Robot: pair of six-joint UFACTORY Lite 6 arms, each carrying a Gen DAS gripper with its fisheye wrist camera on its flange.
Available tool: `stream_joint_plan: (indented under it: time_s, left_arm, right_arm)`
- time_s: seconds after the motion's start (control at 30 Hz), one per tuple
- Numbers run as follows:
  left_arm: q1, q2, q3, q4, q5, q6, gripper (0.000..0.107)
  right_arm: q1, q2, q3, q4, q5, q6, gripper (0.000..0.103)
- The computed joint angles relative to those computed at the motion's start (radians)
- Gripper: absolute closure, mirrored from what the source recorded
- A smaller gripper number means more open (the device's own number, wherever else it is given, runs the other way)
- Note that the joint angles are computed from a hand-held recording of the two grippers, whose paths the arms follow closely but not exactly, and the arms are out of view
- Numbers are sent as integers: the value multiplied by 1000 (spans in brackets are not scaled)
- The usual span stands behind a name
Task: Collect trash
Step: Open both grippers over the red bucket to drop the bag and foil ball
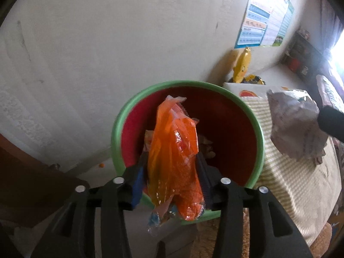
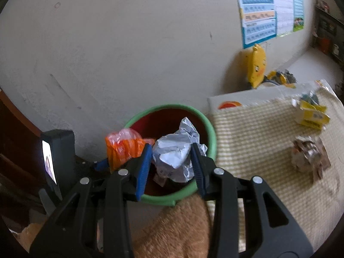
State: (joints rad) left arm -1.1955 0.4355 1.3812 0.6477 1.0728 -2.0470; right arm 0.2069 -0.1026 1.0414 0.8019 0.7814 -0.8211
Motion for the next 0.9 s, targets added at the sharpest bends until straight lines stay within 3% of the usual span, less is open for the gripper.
stream_joint_plan:
  time_s: [0.03, 0.23, 0.43, 0.67, 0.9]
  left_arm:
    - [-3, -6, -7, 0, 9, -7, 46]
    - [-15, -32, -30, -4, 43, -30, 41]
    - [-17, -14, 7, -6, 54, -7, 40]
    - [-9, 62, 119, -8, 60, 51, 39]
    - [-25, 191, 321, -31, 104, 170, 39]
  right_arm:
    - [7, -1, 1, -1, -11, 7, 54]
    - [-53, -29, -38, 21, -34, -52, 39]
    - [-333, 90, -5, -16, -49, -148, 34]
    - [-634, 447, 333, -169, -117, -74, 34]
    - [-627, 825, 698, -474, -112, 181, 35]
